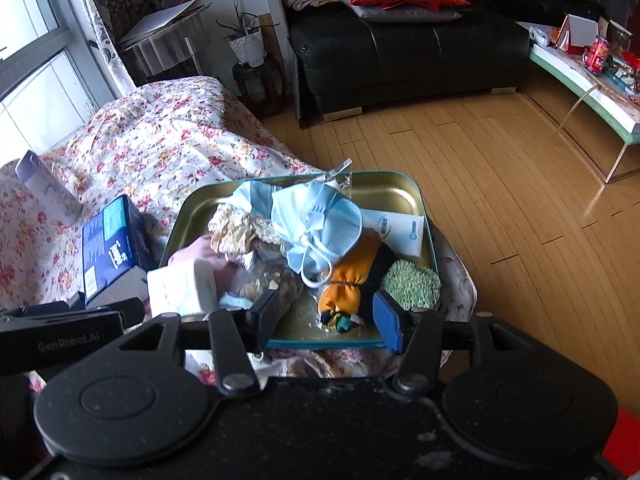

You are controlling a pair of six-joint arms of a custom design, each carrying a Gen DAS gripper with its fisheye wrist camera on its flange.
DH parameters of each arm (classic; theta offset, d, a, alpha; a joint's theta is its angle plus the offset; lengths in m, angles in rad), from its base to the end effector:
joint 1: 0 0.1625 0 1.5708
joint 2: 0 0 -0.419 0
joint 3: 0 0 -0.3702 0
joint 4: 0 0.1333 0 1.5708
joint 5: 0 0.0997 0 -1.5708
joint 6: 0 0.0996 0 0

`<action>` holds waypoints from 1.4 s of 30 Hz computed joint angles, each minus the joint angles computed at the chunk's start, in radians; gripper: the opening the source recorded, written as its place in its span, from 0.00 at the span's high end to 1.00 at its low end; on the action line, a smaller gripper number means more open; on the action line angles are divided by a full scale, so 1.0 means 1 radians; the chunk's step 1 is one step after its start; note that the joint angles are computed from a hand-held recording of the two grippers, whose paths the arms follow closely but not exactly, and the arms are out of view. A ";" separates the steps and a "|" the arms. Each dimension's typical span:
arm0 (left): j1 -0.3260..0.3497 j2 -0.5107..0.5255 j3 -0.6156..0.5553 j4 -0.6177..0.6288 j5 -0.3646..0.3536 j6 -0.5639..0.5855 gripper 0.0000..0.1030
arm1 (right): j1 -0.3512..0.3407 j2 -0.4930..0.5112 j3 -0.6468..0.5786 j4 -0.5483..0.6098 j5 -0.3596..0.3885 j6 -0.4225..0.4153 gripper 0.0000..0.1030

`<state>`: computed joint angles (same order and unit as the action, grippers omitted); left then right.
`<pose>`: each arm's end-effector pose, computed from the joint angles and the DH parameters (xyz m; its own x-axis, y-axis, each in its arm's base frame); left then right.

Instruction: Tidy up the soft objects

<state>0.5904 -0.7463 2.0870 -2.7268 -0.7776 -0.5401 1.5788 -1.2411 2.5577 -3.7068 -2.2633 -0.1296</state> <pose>-0.2827 -0.4354 -0.0005 -0.6616 0.2809 -0.6952 0.5554 0.8065 -0.2027 0.0725 -0.3523 0.2212 -0.7662 0.3683 0.5266 -0.1054 0.7364 -0.6683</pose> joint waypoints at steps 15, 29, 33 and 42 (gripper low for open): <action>-0.037 -0.032 0.065 -0.008 -0.001 -0.054 0.12 | 0.029 0.025 0.029 -0.010 -0.033 0.001 0.49; -0.045 -0.044 0.082 -0.010 0.019 -0.075 0.12 | 0.034 0.028 0.022 0.013 -0.037 0.004 0.48; -0.044 -0.043 0.081 -0.003 0.021 -0.080 0.12 | 0.030 0.028 0.021 0.020 -0.035 0.005 0.48; -0.041 -0.041 0.085 -0.004 0.018 -0.080 0.12 | 0.020 0.034 0.020 0.023 -0.030 0.011 0.48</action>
<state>0.5494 -0.7875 2.1722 -2.7303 -0.7600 -0.6199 1.5992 -1.2073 2.5773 -3.6834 -2.2933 -0.1190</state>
